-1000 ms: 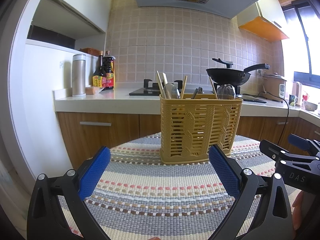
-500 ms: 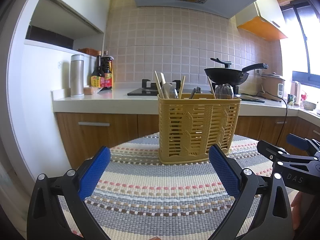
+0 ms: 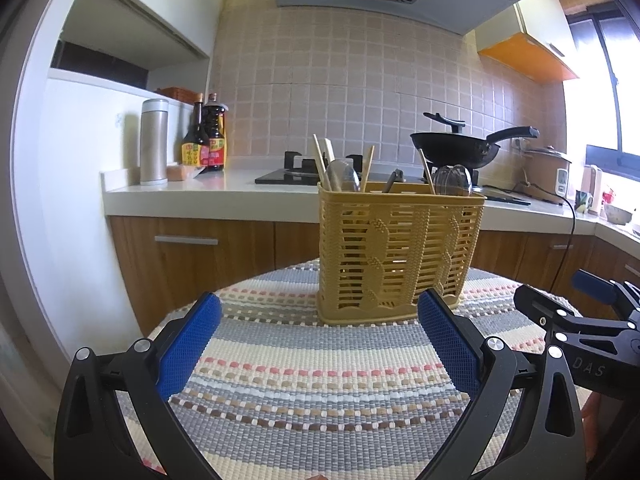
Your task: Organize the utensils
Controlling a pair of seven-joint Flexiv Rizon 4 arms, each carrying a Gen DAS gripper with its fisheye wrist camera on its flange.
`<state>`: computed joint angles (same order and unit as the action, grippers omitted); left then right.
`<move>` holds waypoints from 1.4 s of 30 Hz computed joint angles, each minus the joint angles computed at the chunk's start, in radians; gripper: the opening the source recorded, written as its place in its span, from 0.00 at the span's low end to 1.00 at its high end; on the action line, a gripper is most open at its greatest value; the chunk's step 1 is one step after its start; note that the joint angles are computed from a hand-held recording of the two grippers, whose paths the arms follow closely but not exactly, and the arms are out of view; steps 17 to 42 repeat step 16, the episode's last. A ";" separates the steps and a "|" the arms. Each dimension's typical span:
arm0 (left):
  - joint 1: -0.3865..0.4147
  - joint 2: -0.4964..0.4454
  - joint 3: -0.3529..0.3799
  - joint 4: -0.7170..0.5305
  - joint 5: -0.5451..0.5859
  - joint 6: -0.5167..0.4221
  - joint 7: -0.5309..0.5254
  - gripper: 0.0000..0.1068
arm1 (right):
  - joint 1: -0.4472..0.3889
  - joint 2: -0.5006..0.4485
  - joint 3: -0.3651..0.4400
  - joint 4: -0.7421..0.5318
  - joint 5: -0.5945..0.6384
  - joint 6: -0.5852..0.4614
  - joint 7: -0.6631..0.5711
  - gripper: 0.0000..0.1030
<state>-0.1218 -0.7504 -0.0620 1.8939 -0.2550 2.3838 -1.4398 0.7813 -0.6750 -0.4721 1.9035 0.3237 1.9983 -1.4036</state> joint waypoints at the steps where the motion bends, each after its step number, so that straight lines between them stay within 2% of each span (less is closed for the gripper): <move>1: 0.003 0.001 -0.002 0.001 0.004 -0.002 -0.003 0.89 | -0.001 0.000 0.000 -0.001 -0.001 0.000 -0.001 0.92; 7: 0.008 -0.003 -0.002 0.002 0.031 0.023 -0.009 0.89 | -0.003 0.000 0.001 -0.003 -0.001 -0.006 0.003 0.92; 16: 0.033 0.006 -0.019 0.007 0.061 -0.011 -0.027 0.89 | 0.000 0.000 -0.007 -0.001 -0.006 -0.009 0.015 0.92; 42: 0.033 0.006 -0.019 0.007 0.061 -0.011 -0.027 0.89 | 0.000 0.000 -0.007 -0.001 -0.006 -0.009 0.015 0.92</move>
